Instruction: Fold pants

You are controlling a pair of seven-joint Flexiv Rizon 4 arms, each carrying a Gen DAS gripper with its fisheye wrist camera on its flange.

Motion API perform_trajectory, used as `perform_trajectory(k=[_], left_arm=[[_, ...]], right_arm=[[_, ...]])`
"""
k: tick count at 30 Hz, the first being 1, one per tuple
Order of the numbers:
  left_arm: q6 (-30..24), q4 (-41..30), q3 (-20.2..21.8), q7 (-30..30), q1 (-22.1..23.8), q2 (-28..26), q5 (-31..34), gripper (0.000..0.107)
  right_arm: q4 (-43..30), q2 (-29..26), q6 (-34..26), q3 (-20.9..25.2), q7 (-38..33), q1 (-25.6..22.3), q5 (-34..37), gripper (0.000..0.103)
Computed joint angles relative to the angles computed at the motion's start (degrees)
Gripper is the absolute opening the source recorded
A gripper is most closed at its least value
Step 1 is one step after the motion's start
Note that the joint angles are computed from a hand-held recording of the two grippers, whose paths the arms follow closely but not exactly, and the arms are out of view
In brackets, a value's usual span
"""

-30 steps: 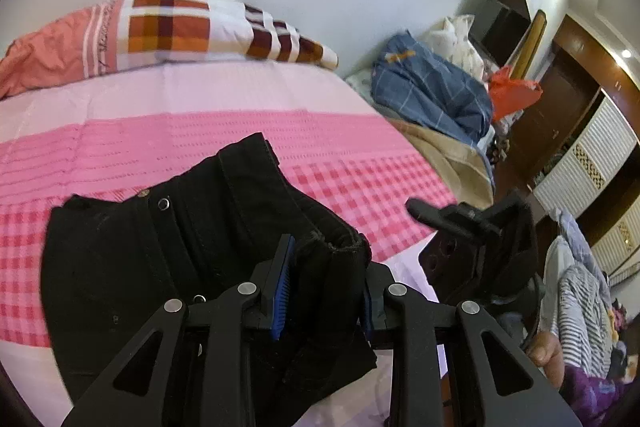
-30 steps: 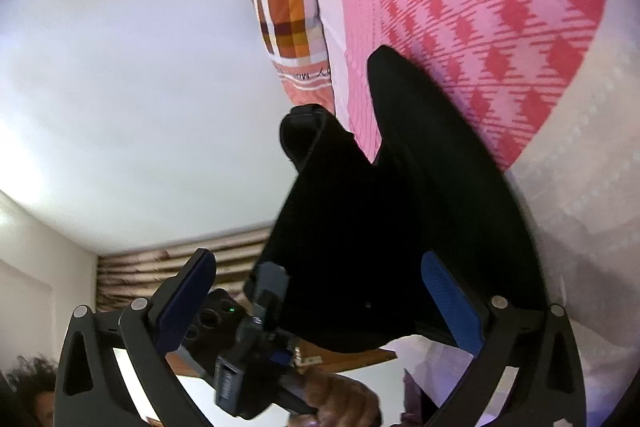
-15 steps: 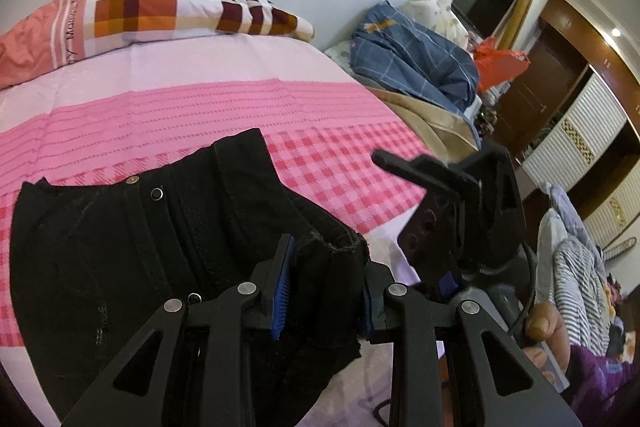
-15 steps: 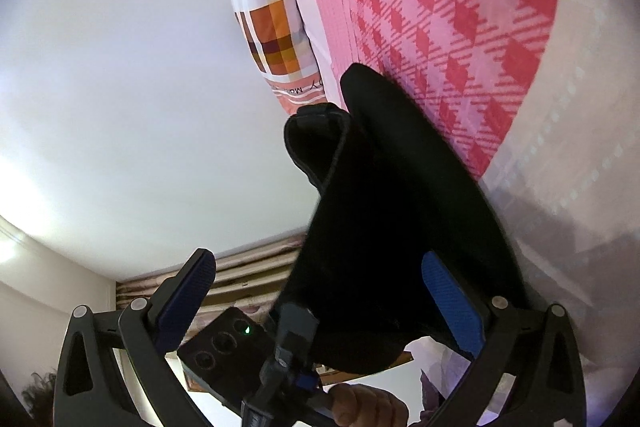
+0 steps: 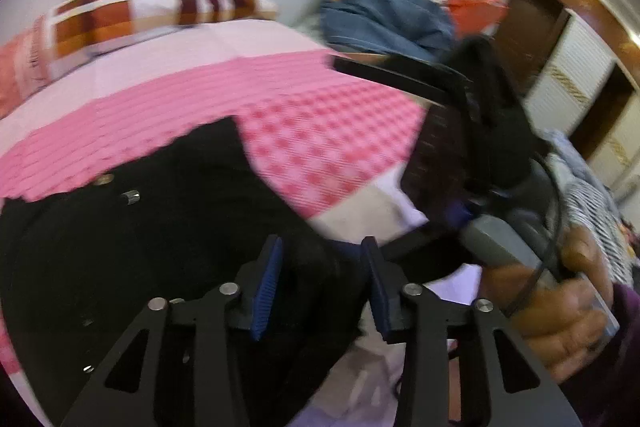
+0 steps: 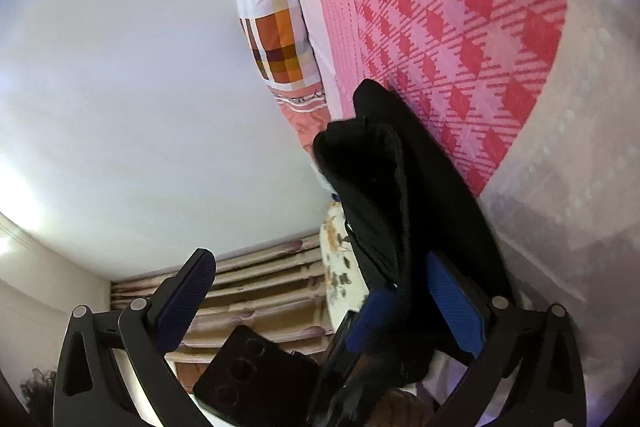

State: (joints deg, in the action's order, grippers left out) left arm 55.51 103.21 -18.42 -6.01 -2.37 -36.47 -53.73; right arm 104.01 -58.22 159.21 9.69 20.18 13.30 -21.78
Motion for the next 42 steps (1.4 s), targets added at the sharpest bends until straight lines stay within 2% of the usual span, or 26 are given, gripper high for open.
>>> perform_trajectory(k=[2, 7, 10, 12, 14, 19, 24, 26, 29, 32, 38, 40, 42], left_arm=[[-2.54, 0.98, -1.12, 2.21, 1.25, 0.75, -1.59, 0.044], [-1.73, 4.53, -2.34, 13.25, 1.81, 5.68, -12.12, 0.047], [1.21, 3.94, -1.69, 17.03, 1.58, 7.81, -21.38, 0.059], [4.58, 2.03, -0.46, 17.28, 1.42, 7.91, -28.20, 0.075], [7.88, -0.53, 1.35, 16.06, 0.91, 6.79, -32.40, 0.077], [10.99, -4.97, 6.79, 4.48, 2.58, 2.30, -28.15, 0.077], [13.60, -3.54, 7.26, -0.07, 5.66, 0.66, -23.57, 0.077], [12.48, -2.47, 7.00, -2.81, 7.13, 0.55, -21.78, 0.077], [10.70, -1.66, 6.28, -5.18, 8.88, 0.17, -19.69, 0.077], [10.36, -0.54, 5.66, -5.14, 9.45, 0.67, -18.29, 0.077], [9.47, 0.21, 5.01, -5.50, 9.80, 0.75, -15.41, 0.077], [8.74, 0.11, 5.04, -6.52, 10.11, 0.57, -14.66, 0.077], [7.64, -0.16, 5.19, -8.03, 10.48, 0.36, -13.69, 0.077]], right_arm=[[-0.02, 0.06, -0.36, -0.11, 0.27, -0.24, -0.59, 0.103], [4.31, 4.05, -2.96, -1.62, -2.79, -0.21, 2.90, 0.103], [7.72, 7.94, -3.41, -2.61, -7.57, -0.31, 6.00, 0.103], [9.21, 10.25, -3.23, -2.85, -10.44, -0.82, 4.88, 0.103], [10.22, 11.74, -3.12, -2.49, -12.26, -1.60, 1.96, 0.103], [11.99, 12.22, -3.00, 0.03, -12.52, -2.54, -3.95, 0.103], [11.40, 9.72, -0.86, 2.36, -9.81, -1.71, -4.55, 0.103], [10.65, 9.43, -1.88, 2.16, -8.62, -1.10, -5.31, 0.103], [11.57, 11.22, -7.18, 1.00, -7.55, -0.73, -6.30, 0.103], [10.08, 10.09, -7.39, 1.76, -7.34, -0.76, -4.46, 0.103], [11.60, 14.08, -18.94, 1.16, -7.36, -0.46, -3.66, 0.103], [11.61, 15.43, -22.06, 0.98, -8.78, 1.19, 0.51, 0.102], [11.59, 15.94, -22.25, 1.13, -10.73, 2.69, 4.74, 0.102]])
